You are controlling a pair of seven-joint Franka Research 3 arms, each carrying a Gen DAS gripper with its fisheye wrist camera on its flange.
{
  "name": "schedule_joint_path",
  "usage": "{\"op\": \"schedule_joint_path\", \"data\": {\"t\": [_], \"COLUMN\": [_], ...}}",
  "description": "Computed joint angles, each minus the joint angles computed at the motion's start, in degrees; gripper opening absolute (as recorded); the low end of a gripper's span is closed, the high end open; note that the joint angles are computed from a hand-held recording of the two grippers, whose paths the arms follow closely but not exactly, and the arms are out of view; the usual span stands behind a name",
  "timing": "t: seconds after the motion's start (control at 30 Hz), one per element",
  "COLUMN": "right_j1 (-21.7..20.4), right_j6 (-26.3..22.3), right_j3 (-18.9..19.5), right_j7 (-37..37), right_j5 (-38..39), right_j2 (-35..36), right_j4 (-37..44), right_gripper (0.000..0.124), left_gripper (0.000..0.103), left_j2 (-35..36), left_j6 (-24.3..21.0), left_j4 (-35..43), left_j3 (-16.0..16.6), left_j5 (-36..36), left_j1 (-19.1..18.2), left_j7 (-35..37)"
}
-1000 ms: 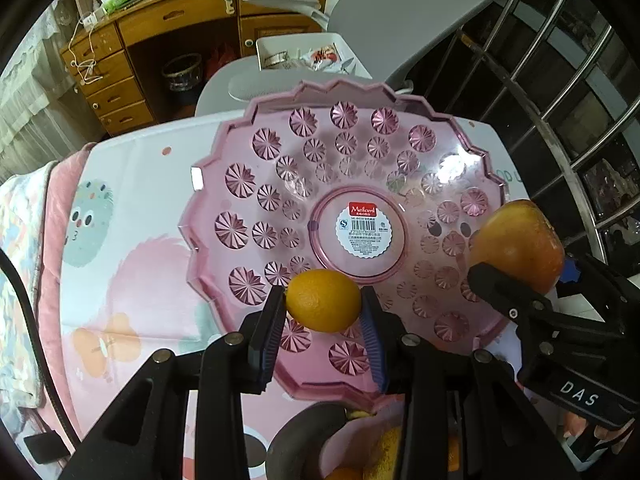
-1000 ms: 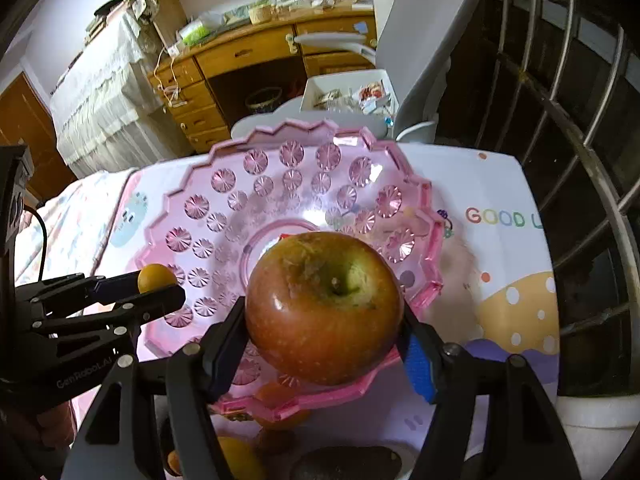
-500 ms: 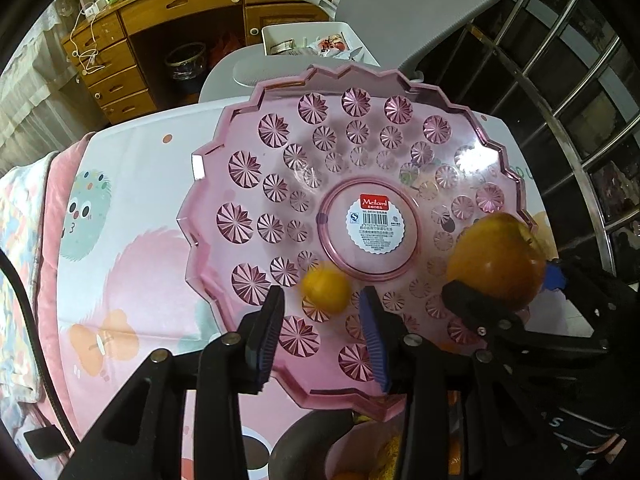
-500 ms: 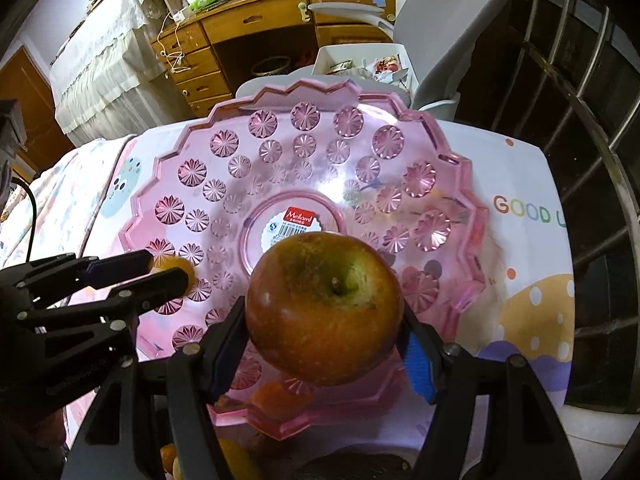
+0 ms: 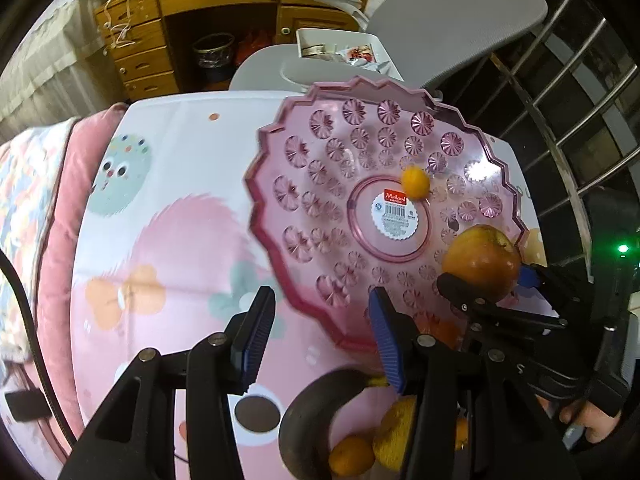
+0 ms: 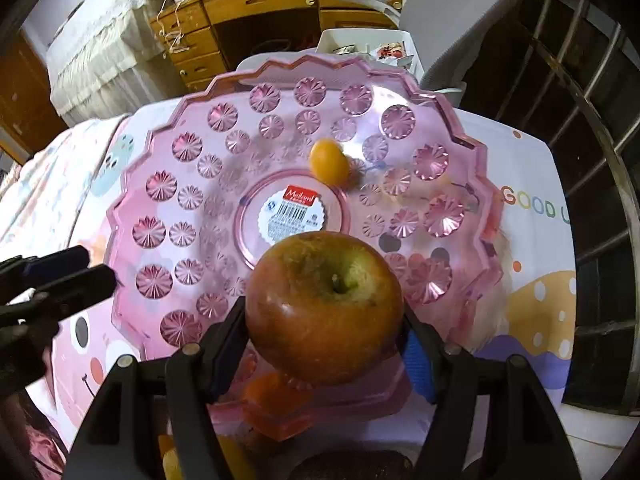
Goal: Organize fruits
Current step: 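Lower the red apple into the pink bowl and open the right gripper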
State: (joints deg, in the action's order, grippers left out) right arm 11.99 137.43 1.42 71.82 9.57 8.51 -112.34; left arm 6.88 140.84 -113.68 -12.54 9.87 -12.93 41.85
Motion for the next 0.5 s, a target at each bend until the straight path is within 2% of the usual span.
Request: {"op": "schedule_joint_path", "data": {"t": [0.17,0.5], "right_j1": [0.6,1.4], "right_j6": [3.1,2.6], "right_j3": [0.6,1.3], "right_j7": [-0.4,2.7], "right_j5": [0.2,0.2], "right_j2": [-2.7,-10.8], "right_j4": [-2.7,-9.3], "right_gripper": [0.074,0.074], "left_gripper": [0.048,0.049], "left_j2": [-4.7,-15.1], "left_j6": [0.6,2.1], "left_j4": [-4.6,-13.3], "left_j3": [0.1,0.1], "left_j5": [-0.7,-0.4], "left_j1": [0.3,0.0], "left_j7": [-1.5,-3.3]}}
